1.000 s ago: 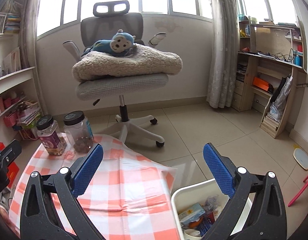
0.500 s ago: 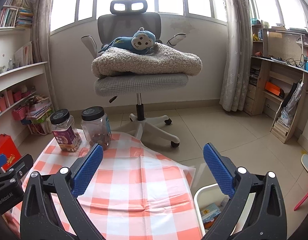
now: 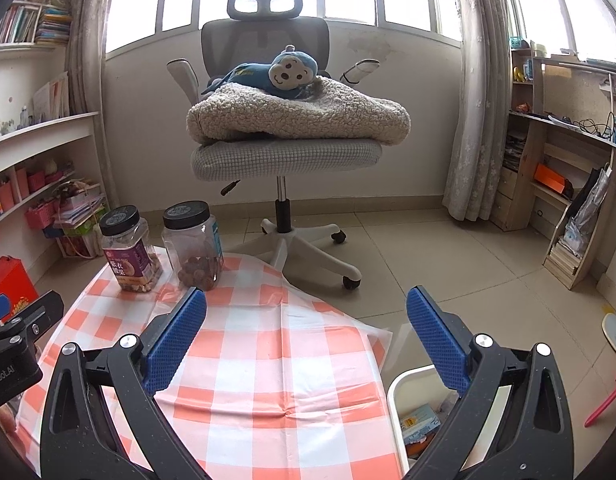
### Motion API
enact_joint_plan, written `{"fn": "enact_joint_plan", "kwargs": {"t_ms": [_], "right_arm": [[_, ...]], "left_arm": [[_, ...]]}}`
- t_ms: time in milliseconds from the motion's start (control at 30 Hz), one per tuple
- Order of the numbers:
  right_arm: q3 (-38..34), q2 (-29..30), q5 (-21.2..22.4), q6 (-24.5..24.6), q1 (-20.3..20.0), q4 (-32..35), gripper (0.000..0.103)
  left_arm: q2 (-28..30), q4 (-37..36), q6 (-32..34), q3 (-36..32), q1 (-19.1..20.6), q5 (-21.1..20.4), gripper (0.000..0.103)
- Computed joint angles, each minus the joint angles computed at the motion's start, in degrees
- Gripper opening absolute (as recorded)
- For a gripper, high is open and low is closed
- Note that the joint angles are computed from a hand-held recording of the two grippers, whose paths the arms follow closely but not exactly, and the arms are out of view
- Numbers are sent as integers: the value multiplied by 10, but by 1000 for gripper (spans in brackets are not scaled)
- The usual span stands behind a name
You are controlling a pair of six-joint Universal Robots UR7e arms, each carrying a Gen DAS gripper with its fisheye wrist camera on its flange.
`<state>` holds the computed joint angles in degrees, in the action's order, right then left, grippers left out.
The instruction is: Collect trash
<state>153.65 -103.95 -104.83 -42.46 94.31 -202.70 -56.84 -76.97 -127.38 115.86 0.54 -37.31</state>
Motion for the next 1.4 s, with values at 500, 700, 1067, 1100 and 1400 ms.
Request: {"fn": "enact_joint_plan", "kwargs": {"t_ms": [500,700,1067,1100,1400], "right_arm": [[2,-8,18,-13,-16,-2,96],[3,-21,24,-20,-26,8,96],[2,-41,33,-31,-44,19,96],[1,-42,33,-32,-45,21,96],[-4,-52,35,-41,-63,34,96]], "left_arm": [[-1,-13,11,4,2,4,96],[8,-26,27,-1,6,6,96],[30,-41,52,-14,12,13,96],[32,-44,55,-14,13,14,96],[44,-64,75,-21,18,23,96]]}}
